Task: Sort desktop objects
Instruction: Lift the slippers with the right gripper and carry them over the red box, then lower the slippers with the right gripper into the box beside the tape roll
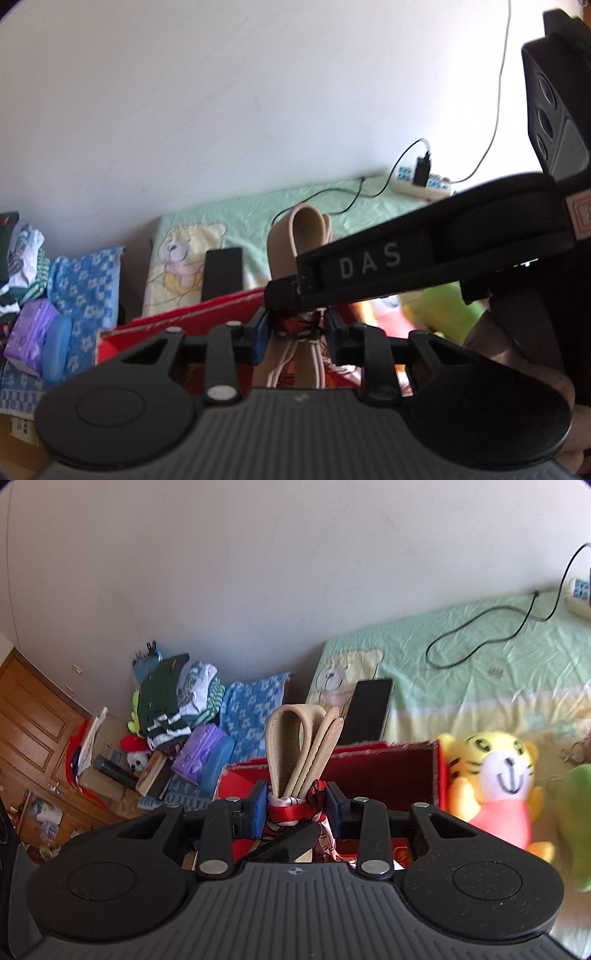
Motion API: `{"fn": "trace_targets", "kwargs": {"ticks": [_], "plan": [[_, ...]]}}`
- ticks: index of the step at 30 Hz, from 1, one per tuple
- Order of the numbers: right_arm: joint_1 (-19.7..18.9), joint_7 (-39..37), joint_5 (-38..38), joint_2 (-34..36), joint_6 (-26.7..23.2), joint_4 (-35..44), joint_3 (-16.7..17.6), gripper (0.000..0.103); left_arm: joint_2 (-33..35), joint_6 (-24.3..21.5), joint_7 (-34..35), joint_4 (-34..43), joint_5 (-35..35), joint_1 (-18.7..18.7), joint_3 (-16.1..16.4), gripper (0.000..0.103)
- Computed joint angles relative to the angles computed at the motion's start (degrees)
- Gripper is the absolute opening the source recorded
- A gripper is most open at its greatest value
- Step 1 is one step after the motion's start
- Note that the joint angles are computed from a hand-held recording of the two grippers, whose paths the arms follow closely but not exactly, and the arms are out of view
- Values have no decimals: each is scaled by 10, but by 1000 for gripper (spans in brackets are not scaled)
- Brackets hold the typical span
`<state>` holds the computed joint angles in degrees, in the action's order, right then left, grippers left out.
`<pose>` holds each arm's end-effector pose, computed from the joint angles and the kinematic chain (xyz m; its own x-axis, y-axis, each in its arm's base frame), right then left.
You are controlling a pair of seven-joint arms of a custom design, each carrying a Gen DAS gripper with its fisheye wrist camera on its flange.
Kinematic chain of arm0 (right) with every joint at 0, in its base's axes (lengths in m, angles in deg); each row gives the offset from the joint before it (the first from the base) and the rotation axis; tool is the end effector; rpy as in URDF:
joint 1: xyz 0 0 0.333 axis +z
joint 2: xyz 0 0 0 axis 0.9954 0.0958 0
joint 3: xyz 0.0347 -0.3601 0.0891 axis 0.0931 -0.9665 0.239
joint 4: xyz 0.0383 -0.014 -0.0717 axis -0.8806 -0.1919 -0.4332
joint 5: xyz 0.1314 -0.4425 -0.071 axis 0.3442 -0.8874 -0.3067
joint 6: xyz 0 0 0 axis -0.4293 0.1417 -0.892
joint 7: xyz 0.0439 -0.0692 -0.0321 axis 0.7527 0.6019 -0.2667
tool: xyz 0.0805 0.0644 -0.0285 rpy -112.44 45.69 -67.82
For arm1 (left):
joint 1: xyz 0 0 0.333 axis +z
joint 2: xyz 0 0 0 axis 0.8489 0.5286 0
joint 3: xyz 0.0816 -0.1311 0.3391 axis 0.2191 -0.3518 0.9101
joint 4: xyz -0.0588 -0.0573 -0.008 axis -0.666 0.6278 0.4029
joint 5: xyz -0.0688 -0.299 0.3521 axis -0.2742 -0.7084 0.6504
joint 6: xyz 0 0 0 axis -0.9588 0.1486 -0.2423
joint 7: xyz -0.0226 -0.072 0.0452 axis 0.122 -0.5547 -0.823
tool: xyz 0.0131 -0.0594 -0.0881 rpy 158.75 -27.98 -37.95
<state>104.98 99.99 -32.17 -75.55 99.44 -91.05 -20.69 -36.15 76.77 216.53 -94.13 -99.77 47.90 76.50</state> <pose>0.5816 0.2702 0.4952 -0.0926 -0.8198 -0.5651 -0.7101 0.4522 -0.5397 0.5648 -0.0720 0.5004 -0.5964 -0.8020 -0.0319 -0.5455 0.4342 -0.7169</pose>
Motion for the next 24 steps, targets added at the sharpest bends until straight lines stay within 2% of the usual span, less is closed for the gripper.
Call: {"fn": "trace_targets", "kwargs": {"ticks": [2, 6, 11, 18, 24], "plan": [[-2, -51, 62, 25, -8, 20, 11, 35, 19, -7, -7, 10, 17, 11, 2, 27], [13, -33, 58, 59, -41, 48, -2, 35, 62, -42, -33, 40, 52, 41, -5, 27], [16, -27, 52, 96, -110, 82, -10, 35, 96, -78, -90, 54, 122, 76, -31, 27], [7, -46, 60, 135, -195, 125, -8, 35, 156, -126, -170, 96, 207, 107, -57, 24], [5, -69, 60, 160, -242, 158, -9, 36, 171, -156, -224, 112, 261, 120, -69, 24]]}}
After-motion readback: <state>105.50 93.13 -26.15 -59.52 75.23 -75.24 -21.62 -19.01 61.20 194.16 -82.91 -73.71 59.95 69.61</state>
